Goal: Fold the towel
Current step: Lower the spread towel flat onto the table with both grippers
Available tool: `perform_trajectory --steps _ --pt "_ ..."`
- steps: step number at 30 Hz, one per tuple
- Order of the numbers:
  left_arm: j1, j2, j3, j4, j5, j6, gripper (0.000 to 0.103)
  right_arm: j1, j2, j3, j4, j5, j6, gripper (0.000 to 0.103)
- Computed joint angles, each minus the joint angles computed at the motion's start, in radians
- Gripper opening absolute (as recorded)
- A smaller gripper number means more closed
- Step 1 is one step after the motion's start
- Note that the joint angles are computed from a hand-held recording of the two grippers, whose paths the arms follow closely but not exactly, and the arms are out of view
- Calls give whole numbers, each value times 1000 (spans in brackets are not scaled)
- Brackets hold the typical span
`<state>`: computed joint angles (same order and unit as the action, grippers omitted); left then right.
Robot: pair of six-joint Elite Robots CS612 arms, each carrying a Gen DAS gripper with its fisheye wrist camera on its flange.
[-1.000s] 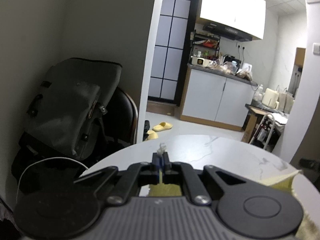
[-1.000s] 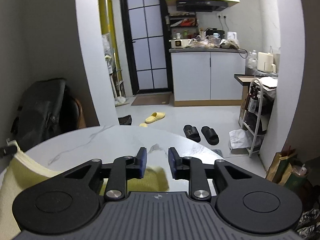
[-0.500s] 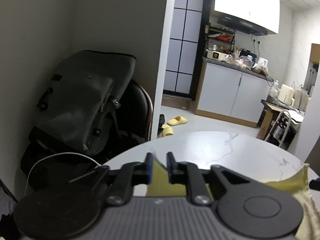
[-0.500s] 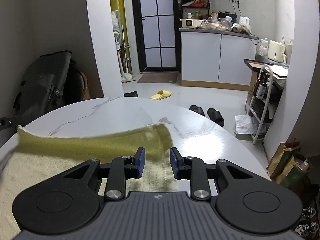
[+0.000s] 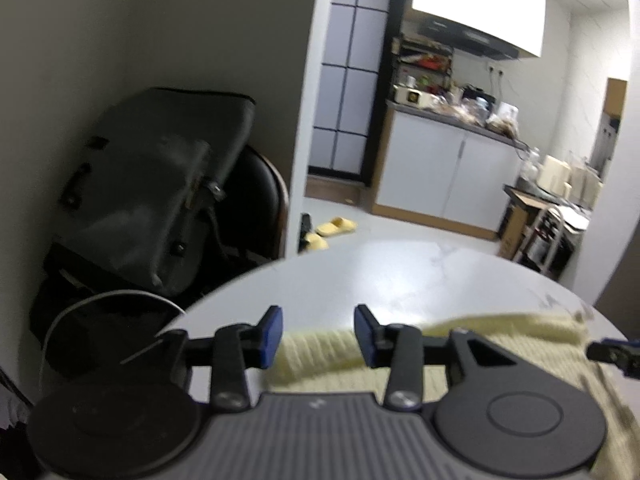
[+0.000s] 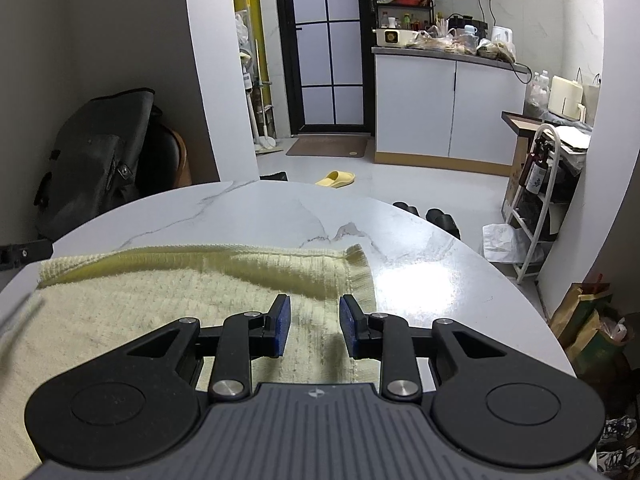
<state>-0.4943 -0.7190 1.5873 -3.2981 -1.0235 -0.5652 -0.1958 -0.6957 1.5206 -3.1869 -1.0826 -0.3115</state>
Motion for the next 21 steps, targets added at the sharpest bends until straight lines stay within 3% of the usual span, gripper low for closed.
perform_trajectory --steps 10,21 --pt "2 7 -17 -5 -153 107 34 4 -4 -6 69 8 -56 30" --pt "4 37 -87 93 -225 209 34 2 -7 -4 92 11 -88 31"
